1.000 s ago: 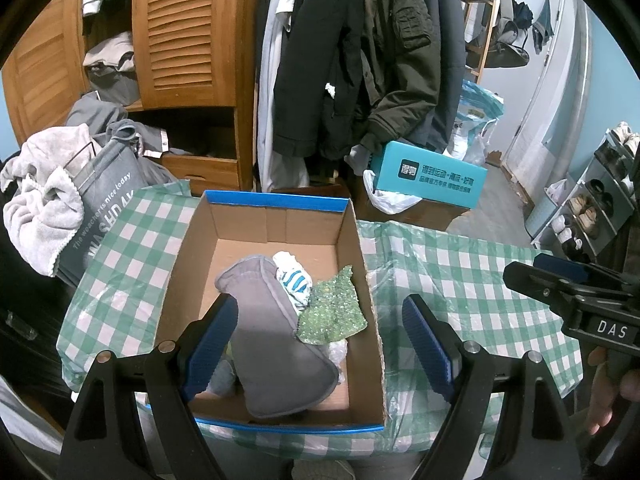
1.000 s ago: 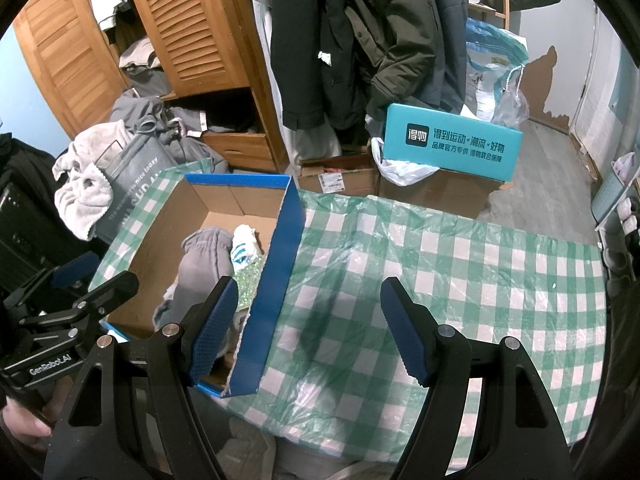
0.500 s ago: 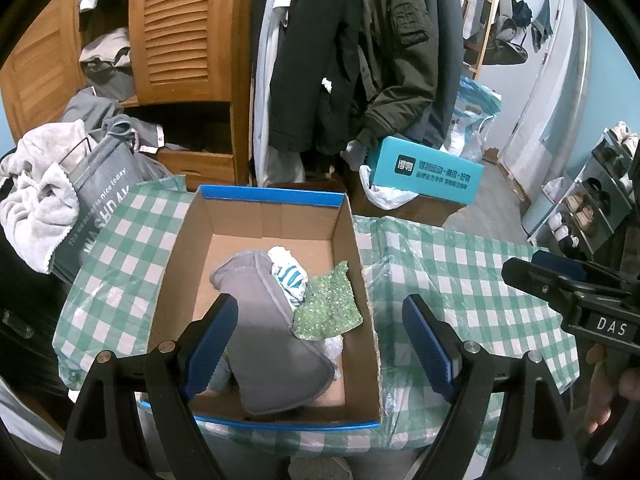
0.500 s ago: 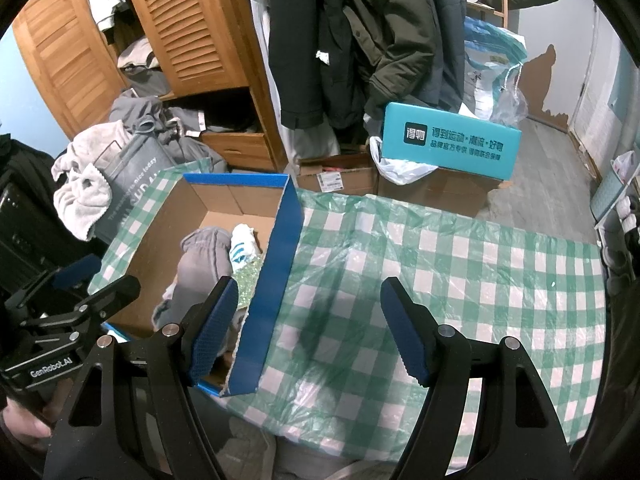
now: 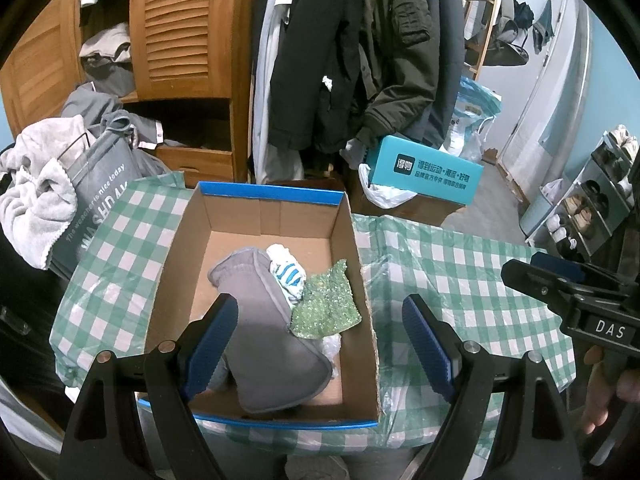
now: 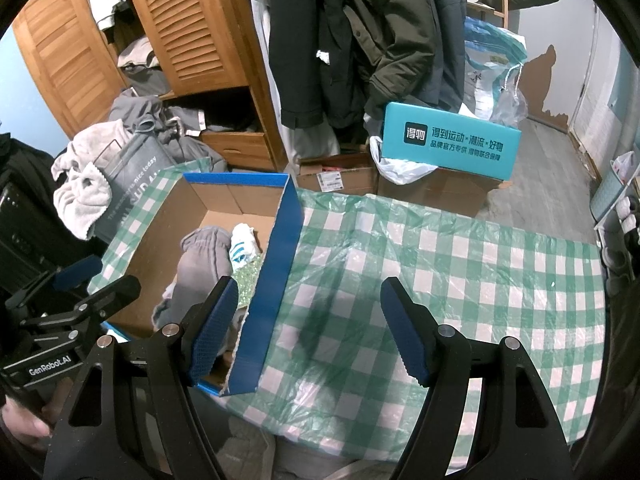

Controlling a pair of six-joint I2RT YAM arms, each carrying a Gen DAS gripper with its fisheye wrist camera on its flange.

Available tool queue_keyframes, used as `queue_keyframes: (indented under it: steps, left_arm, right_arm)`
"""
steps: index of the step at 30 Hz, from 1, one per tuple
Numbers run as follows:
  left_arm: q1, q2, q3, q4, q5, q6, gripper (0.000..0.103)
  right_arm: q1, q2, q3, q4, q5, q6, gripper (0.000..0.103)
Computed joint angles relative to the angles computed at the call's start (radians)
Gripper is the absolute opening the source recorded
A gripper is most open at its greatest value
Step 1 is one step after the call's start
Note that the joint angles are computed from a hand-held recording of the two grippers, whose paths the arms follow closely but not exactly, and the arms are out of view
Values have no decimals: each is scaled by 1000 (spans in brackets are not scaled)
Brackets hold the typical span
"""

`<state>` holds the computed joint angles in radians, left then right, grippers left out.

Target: Organize soft objects

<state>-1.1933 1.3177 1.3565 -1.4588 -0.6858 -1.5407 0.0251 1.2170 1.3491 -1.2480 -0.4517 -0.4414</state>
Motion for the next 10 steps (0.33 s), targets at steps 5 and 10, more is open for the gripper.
queue_keyframes:
  steps: [5,10]
  left_arm:
    - [-14,12,7,-3,-8,-10,86]
    - [-30,34,24,-10,-8,-27,86]
  right_arm:
    - [-1,3,3,-1,0,0,73]
    - [0,6,7,-2,0,0,73]
